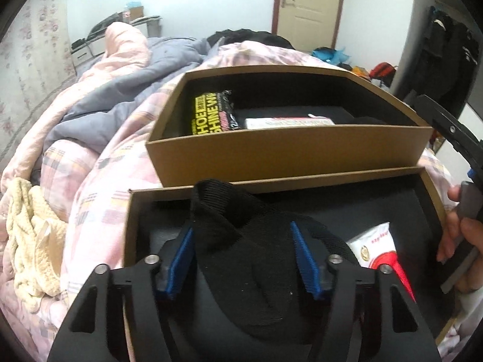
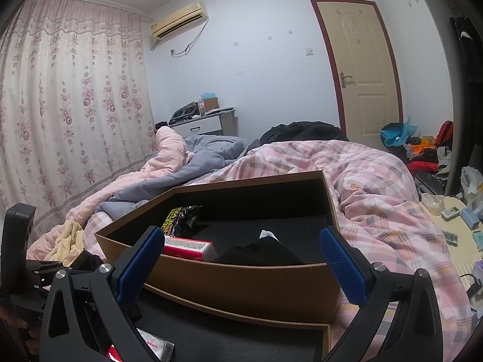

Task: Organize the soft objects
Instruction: 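Lift the black fabric item with the left gripper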

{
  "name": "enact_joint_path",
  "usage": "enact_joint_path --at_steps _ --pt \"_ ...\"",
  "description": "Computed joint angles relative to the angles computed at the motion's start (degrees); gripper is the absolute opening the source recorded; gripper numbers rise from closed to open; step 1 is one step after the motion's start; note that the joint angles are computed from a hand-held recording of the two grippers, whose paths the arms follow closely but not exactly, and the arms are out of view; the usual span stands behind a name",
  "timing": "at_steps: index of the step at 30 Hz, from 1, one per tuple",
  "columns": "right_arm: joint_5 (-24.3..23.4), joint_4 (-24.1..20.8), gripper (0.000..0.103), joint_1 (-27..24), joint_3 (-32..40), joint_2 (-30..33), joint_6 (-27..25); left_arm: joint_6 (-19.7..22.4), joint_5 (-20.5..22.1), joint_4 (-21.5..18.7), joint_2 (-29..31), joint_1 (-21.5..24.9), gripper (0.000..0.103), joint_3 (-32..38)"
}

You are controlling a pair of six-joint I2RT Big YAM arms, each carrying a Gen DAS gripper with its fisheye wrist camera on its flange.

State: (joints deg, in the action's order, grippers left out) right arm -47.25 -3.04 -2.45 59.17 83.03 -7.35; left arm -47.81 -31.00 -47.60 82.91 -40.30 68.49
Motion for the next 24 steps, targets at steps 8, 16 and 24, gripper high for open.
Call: enact_joint_path --at_steps 8,16,24 --pt "0.25 -0.02 0.102 0.16 -0.09 -0.13 -0.13 2.09 1.24 3.16 -1.1 0.18 0.026 -1.19" --pt "0.25 -0.04 0.102 0.13 -0.06 -0.13 -0.2 4.39 -1.81 8.97 -3.29 -1.17 0.011 -3.57" --pt "-1.34 0.47 0.102 -0.25 0.01 0.18 1.6 8.52 -8.74 15.85 -6.24 -2.5 0.009 -5.43"
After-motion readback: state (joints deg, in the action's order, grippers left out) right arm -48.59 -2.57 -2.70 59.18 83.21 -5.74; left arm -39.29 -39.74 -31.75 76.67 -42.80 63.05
